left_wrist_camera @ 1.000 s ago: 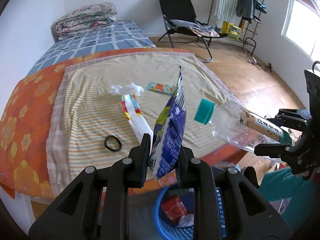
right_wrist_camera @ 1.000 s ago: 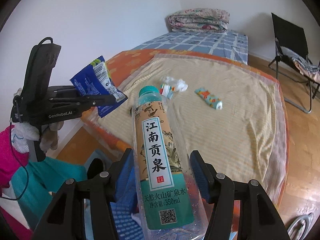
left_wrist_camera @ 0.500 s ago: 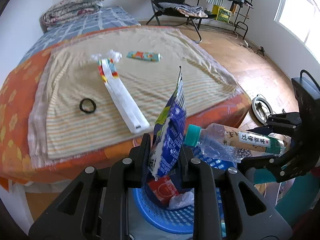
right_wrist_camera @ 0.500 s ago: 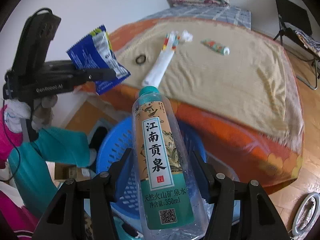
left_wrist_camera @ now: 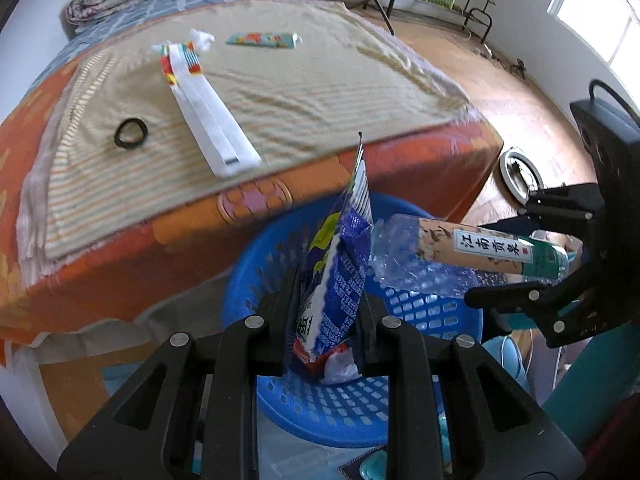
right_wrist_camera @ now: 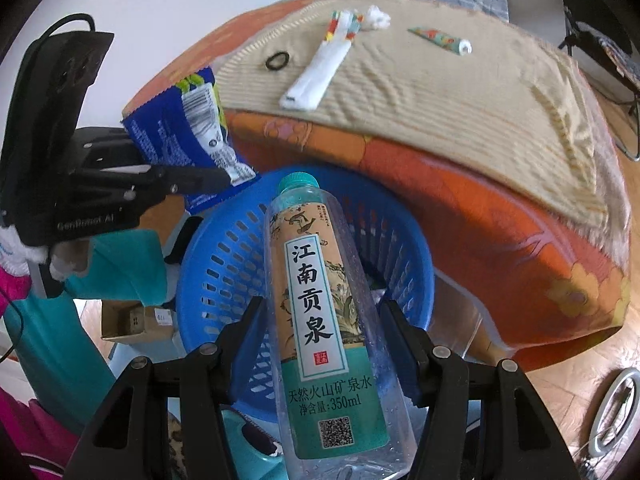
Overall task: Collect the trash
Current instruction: 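Open both tools to drop the wrapper and bottle into the basket, then move both tools back over the towel toward the toothbrush package and tube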
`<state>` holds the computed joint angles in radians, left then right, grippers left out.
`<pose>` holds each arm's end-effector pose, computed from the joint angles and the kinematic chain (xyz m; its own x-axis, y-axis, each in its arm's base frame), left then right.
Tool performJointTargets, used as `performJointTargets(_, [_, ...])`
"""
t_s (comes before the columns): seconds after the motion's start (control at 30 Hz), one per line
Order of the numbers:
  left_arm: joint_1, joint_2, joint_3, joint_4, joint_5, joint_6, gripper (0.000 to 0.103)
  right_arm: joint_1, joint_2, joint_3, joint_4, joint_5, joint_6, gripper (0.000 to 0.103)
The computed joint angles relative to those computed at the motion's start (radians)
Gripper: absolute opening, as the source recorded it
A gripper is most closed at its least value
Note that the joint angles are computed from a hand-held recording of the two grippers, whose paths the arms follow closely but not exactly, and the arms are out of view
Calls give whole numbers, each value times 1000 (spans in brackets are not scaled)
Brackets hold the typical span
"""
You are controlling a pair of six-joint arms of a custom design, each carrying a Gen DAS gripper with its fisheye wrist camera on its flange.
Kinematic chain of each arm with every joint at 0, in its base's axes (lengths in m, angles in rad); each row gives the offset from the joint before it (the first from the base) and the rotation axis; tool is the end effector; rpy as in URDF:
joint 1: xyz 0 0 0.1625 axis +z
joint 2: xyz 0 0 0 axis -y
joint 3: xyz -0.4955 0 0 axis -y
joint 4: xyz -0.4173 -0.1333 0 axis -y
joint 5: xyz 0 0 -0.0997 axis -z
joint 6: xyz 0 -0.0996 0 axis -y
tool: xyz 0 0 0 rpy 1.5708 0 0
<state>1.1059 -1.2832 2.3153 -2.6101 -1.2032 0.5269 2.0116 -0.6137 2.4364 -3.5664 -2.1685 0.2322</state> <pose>-0.0528 -0.4825 0.1872 -0.4966 0.8091 -0.3142 0.8076 0.5634 0.1745 0.2463 -0.3410 -0.0202 -0.8645 -0.0530 0.4999 -0.2275 0.9280 -0.2950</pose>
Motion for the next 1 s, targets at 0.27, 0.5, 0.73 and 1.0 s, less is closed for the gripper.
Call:
performJointTargets(0.27, [4,4,15,15,4,-2,21,-17,18,-7,17,16,11,61])
performJointTargets(0.5, [-2,9,27,-9,24,18,42,-22,25,-12,23,11,14,63])
performJointTargets(0.73, [-3,15,33,-32,39,26,53,-20,27,-13,10,-2,9,72])
performJointTargets(1.0, [1,16,30,-33,43,20,54,-19,24,-13,15,-17,14,72])
